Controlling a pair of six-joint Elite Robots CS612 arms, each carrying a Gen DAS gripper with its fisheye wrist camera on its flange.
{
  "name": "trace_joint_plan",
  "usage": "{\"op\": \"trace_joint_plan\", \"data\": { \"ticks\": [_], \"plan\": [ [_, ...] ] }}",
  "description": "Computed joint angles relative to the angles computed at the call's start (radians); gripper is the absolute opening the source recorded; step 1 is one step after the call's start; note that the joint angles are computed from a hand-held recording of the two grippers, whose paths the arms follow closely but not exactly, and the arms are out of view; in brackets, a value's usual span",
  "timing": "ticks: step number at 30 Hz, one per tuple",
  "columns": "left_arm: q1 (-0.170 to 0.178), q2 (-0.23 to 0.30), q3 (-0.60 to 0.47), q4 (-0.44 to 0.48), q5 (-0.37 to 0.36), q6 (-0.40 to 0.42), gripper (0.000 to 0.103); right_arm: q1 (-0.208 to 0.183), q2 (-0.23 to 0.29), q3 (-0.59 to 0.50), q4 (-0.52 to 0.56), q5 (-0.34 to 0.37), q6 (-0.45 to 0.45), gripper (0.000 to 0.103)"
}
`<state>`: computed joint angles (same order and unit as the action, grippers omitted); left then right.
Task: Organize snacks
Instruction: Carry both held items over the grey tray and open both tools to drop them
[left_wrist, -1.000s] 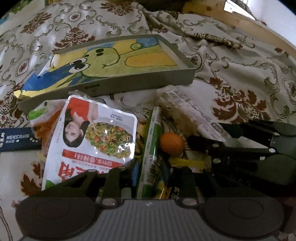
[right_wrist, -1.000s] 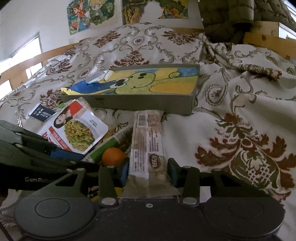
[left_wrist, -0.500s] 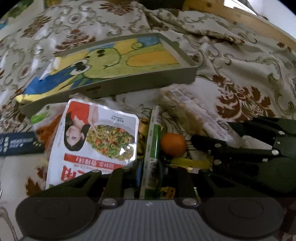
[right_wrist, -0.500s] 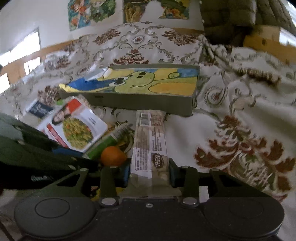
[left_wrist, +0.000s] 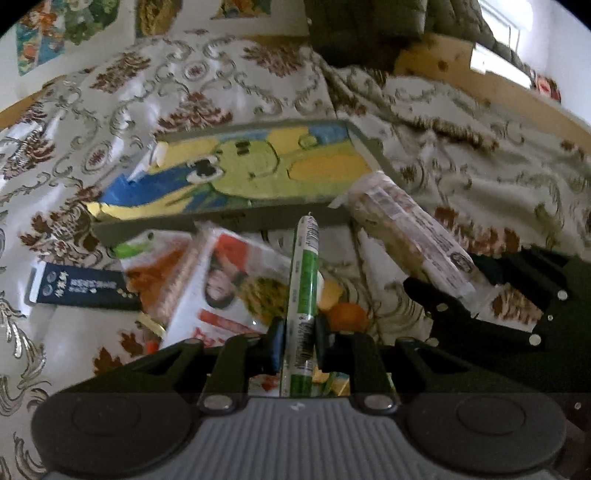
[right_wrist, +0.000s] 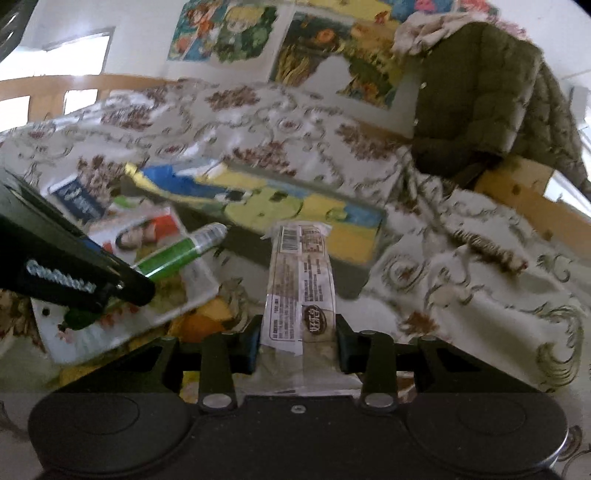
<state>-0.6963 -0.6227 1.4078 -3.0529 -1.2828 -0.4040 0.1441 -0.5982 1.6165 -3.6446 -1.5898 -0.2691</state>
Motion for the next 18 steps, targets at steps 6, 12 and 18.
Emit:
{"op": "trace_joint_plan", "data": {
  "ticks": [6,12,18],
  "plan": [
    [0.006,0.012,-0.029,-0.051,0.025,-0.021,0.018,-0.008,0.023,-0.034,-0.084,-0.007,0.065,0.04],
    [0.027,0.069,-0.144,-0.067,0.057,-0.035,0.018,-0.008,0.084,-0.168,-0.112,-0.007,0.081,0.04],
    [0.063,0.17,-0.329,-0.042,0.03,-0.053,0.018,-0.016,0.151,-0.3,-0.077,0.011,0.112,0.04]
  ]
}}
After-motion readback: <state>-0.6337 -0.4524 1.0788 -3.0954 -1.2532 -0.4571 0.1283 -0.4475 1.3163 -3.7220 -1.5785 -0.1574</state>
